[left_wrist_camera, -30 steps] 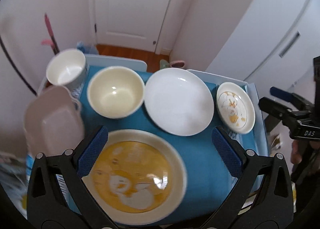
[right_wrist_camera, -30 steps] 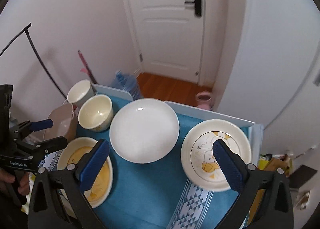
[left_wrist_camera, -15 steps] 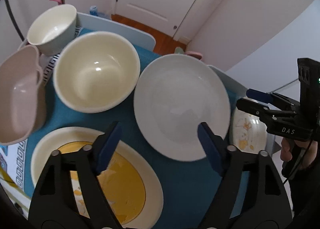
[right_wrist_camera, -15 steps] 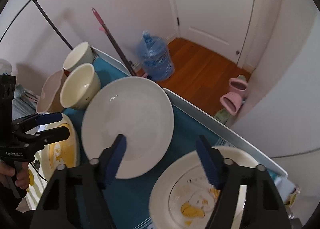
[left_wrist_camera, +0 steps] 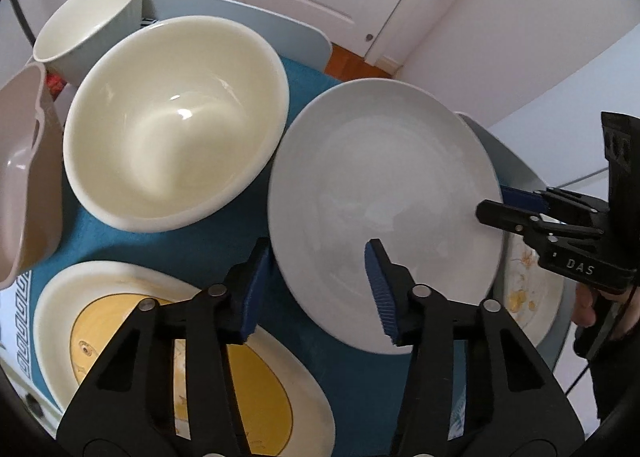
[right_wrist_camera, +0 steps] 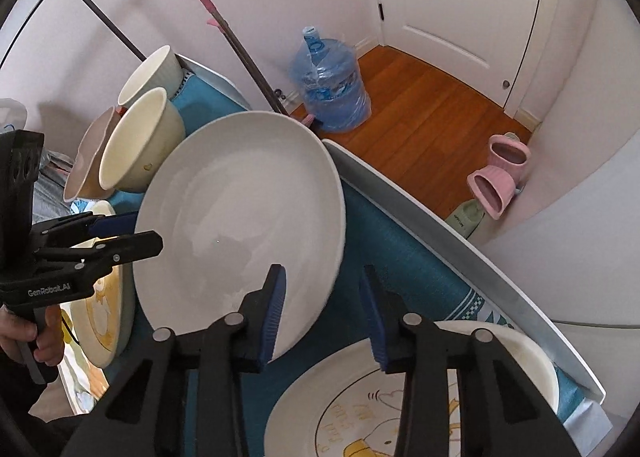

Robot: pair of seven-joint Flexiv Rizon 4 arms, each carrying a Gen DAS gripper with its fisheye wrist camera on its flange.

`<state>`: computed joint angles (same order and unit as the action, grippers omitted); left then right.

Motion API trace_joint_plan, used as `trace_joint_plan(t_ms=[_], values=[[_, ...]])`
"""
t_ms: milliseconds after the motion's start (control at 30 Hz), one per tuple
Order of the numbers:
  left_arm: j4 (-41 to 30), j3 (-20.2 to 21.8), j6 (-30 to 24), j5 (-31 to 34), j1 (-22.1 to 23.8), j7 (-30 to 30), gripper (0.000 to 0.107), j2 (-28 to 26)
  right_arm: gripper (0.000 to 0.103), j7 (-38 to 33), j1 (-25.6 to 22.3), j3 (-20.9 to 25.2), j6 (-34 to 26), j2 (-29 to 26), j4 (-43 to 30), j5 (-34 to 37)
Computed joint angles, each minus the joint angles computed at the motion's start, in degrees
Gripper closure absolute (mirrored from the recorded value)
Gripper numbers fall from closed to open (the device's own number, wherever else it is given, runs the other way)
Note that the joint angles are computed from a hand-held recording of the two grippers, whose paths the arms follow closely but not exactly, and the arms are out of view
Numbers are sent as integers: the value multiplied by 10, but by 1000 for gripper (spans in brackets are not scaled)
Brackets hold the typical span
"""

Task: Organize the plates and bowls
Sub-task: 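Move both grippers to the white round plate and grasp its rim, then lift the white round plate and carry it over the yellow-centred plate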

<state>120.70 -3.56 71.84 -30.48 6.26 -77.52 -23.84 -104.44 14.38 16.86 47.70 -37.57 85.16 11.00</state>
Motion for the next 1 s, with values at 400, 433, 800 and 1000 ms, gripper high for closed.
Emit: trace_joint_plan(t_ms=[400, 433, 800, 1000], values=[[4, 20, 5, 40, -6, -32, 92, -5, 89, -18, -3, 7, -10, -15, -13, 14], [4, 20, 6, 43, -7, -35, 92, -5, 89, -20, -3, 6, -7, -15, -11, 13], [7, 20, 14, 75, -30, -72, 92, 11, 89, -26, -10, 11, 20, 6, 19, 26], [24, 16, 19, 70, -31, -63, 92, 40, 89, -26, -14, 15, 37, 30, 41, 36]])
